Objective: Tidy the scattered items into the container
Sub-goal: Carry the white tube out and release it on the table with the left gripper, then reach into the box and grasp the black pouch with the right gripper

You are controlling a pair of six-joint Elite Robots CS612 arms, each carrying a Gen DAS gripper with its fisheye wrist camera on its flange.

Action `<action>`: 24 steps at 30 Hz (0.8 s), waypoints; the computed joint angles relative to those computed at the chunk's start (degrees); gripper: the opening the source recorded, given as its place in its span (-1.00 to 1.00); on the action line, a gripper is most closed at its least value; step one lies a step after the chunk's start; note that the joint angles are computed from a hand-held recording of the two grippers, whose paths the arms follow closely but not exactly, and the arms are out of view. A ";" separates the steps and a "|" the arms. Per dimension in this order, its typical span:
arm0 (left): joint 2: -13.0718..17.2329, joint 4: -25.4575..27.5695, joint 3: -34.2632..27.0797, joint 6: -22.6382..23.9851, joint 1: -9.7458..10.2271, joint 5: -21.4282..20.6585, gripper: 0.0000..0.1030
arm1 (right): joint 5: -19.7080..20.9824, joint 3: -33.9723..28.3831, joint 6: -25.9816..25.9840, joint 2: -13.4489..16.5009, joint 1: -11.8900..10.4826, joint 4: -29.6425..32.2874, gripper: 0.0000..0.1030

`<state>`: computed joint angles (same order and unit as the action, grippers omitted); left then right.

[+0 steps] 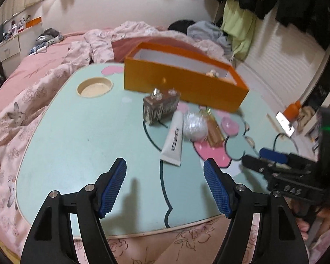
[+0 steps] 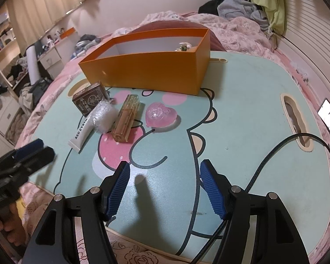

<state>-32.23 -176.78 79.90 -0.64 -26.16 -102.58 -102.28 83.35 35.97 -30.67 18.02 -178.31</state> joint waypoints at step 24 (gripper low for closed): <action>1.55 4.09 -1.39 6.34 -1.94 7.54 0.99 | 0.19 -10.76 -14.02 -3.55 -3.63 19.92 0.10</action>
<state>-30.67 -172.69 78.51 5.71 -28.10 -95.04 -102.09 72.59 21.95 -34.22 14.39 -158.40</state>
